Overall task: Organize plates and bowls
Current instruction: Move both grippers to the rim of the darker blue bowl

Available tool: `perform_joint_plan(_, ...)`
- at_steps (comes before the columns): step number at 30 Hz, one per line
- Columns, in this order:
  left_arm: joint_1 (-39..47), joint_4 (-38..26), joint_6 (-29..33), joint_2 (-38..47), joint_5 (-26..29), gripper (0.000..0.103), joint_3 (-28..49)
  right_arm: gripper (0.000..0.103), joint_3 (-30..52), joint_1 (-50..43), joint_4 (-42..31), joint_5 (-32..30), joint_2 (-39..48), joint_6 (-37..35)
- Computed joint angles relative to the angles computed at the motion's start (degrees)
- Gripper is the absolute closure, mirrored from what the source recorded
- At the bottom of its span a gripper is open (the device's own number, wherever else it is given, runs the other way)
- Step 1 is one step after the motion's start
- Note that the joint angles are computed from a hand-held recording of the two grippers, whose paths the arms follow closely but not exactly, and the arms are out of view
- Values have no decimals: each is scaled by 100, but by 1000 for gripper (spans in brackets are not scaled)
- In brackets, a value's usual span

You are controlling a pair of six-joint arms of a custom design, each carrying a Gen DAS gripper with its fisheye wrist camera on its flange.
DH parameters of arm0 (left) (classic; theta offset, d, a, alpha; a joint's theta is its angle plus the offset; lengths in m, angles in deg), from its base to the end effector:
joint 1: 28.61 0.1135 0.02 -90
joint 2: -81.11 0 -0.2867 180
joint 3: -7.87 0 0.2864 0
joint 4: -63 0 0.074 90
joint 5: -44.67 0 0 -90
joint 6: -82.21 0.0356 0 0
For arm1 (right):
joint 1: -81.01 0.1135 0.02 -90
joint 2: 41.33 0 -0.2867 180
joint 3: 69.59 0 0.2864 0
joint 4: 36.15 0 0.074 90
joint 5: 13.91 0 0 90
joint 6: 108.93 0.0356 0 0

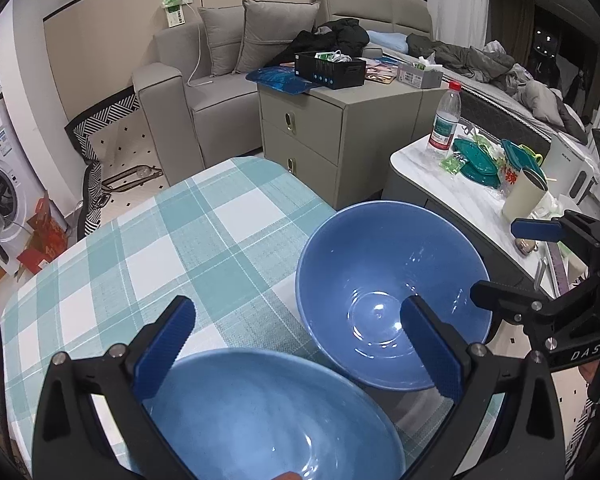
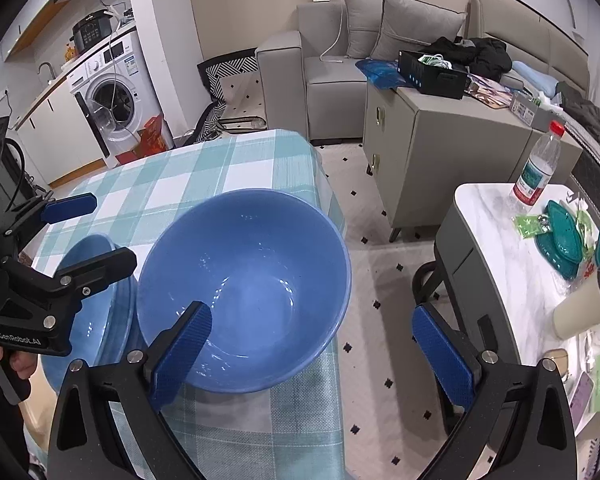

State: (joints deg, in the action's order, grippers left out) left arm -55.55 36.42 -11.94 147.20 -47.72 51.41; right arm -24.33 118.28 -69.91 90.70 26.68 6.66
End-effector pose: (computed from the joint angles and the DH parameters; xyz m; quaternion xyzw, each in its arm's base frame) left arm 0.2146 -0.1074 0.1829 0.1780 0.9198 -0.0747 0.3415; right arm 0.1937 0.1361 0.1781 -0.0602 0.9486 0.0451 0.3073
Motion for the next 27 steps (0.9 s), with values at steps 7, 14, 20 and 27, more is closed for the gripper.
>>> perform_joint_plan(7, 48, 54, 73, 467, 18, 2, 201, 1, 9, -30, 170, -97, 274, 55)
perform_joint_plan(14, 73, 141, 126, 882, 67, 4, 395, 1, 60, -50, 275, -158, 604, 134)
perform_joint_plan(20, 77, 123, 186, 1228, 80, 7, 592, 2, 65, -58, 343, -193, 771, 204)
perform_joint_plan(27, 59, 115, 298, 1513, 128, 12, 740, 9, -6, -141, 363, -269, 784, 191)
